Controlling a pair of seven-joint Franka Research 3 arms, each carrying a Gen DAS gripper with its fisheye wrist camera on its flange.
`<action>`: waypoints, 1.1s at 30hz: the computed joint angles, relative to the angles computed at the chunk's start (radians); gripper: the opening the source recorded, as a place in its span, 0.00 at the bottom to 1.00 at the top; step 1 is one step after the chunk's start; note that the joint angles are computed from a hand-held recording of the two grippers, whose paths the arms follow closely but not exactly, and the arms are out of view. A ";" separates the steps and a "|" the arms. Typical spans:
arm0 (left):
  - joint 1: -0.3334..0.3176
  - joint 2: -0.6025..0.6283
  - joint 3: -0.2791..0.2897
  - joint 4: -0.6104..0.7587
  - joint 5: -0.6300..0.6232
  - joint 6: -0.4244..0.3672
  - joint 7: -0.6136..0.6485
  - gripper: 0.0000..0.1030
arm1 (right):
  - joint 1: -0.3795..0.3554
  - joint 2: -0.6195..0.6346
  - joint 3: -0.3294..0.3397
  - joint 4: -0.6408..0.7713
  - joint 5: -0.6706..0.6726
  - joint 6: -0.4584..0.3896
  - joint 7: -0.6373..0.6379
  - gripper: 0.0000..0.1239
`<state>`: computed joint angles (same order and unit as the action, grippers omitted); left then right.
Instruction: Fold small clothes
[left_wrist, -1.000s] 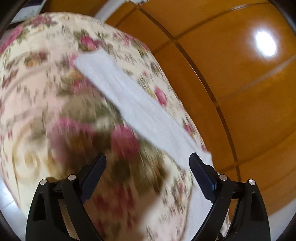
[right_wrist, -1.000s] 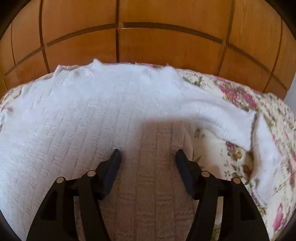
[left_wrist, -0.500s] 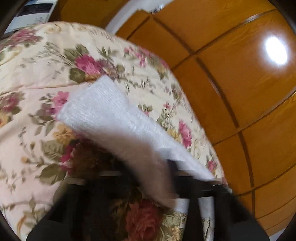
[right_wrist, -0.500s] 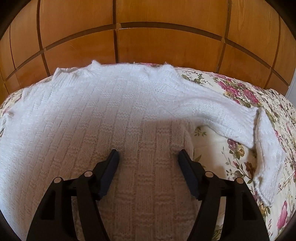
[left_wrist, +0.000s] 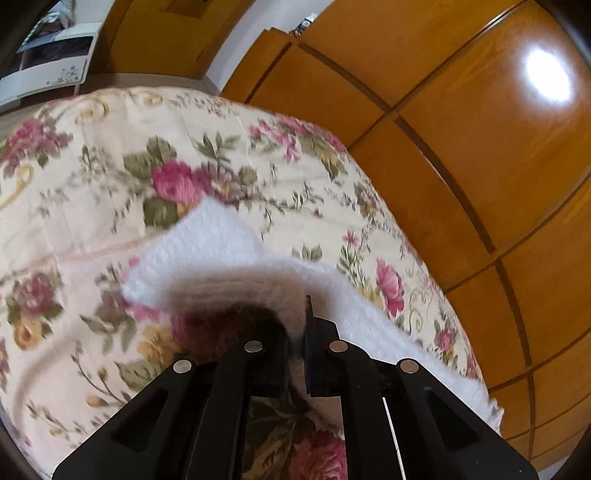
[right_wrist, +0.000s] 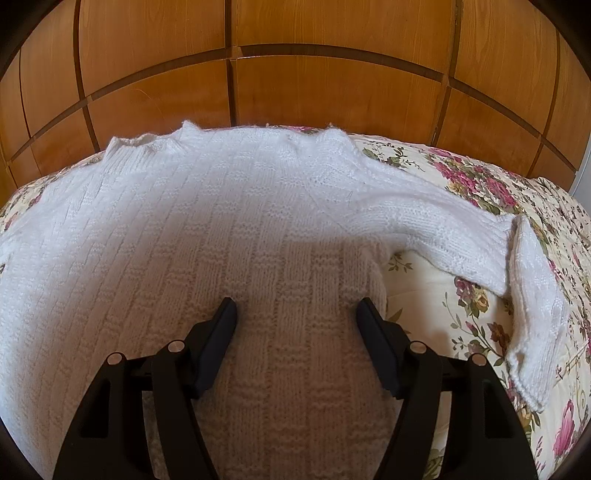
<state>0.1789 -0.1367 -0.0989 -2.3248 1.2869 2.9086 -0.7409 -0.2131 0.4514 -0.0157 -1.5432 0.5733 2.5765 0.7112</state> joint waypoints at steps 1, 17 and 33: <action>0.000 -0.003 -0.008 0.003 0.030 -0.007 -0.037 0.05 | 0.000 0.002 0.000 0.003 0.000 -0.001 0.001 0.55; -0.174 0.121 -0.078 0.326 0.141 -0.183 0.066 0.05 | 0.002 0.001 0.002 -0.002 0.002 0.009 0.003 0.57; -0.422 0.612 -0.067 0.908 -0.201 -0.198 0.724 0.05 | -0.006 0.002 0.009 0.002 0.029 -0.002 -0.003 0.57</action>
<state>-0.2428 0.4753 -0.1659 -1.4168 1.0855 2.7109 -0.0166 -0.2195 0.4538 -0.0071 -1.5417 0.6026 2.5745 0.7082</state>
